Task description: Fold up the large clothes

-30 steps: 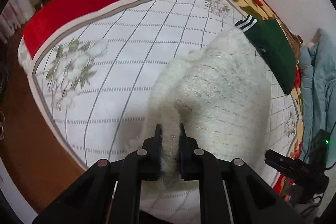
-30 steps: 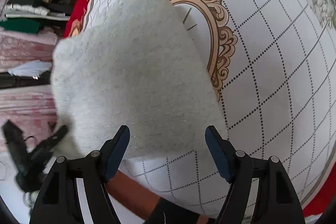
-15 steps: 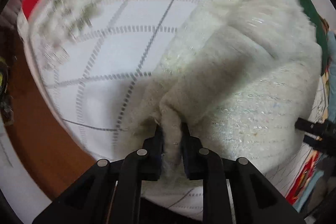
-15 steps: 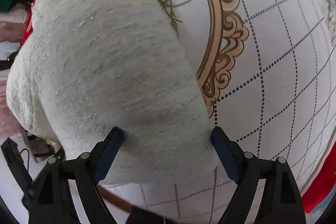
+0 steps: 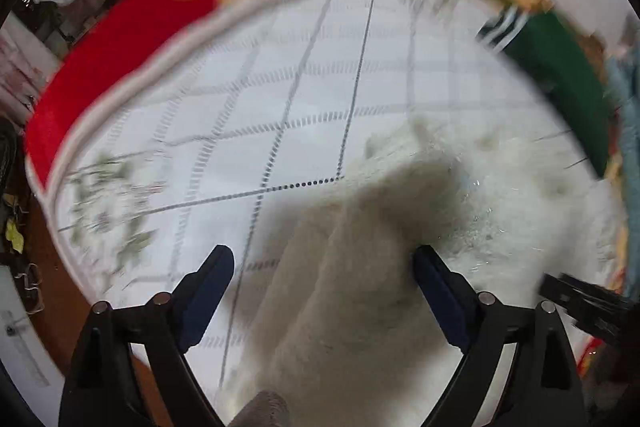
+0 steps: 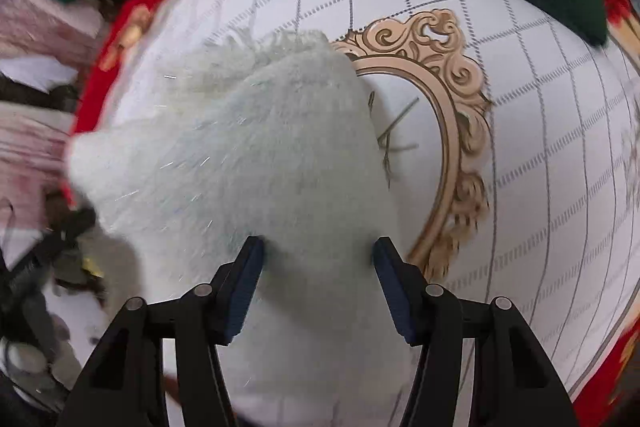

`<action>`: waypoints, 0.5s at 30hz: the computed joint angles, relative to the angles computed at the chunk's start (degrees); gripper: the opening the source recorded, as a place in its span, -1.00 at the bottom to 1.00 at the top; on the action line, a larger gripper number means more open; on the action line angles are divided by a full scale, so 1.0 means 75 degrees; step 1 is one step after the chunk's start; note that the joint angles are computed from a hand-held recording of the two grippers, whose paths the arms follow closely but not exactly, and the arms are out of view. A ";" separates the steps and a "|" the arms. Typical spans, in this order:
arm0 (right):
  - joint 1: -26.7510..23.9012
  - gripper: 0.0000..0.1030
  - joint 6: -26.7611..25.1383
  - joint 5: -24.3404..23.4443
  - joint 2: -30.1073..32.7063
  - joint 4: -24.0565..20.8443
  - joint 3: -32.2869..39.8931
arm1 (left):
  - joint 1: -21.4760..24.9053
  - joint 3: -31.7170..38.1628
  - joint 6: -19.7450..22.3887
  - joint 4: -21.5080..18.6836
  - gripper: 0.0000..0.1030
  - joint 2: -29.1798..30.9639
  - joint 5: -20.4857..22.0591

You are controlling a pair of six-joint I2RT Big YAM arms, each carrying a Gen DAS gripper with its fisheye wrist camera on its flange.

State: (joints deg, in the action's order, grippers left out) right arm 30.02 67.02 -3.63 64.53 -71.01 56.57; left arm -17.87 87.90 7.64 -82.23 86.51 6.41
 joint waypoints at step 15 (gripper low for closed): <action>-0.2228 0.80 -0.0322 -0.4514 -0.1609 0.5261 -0.3498 | 0.1208 0.0226 0.0749 -0.1036 0.99 -0.0091 0.1511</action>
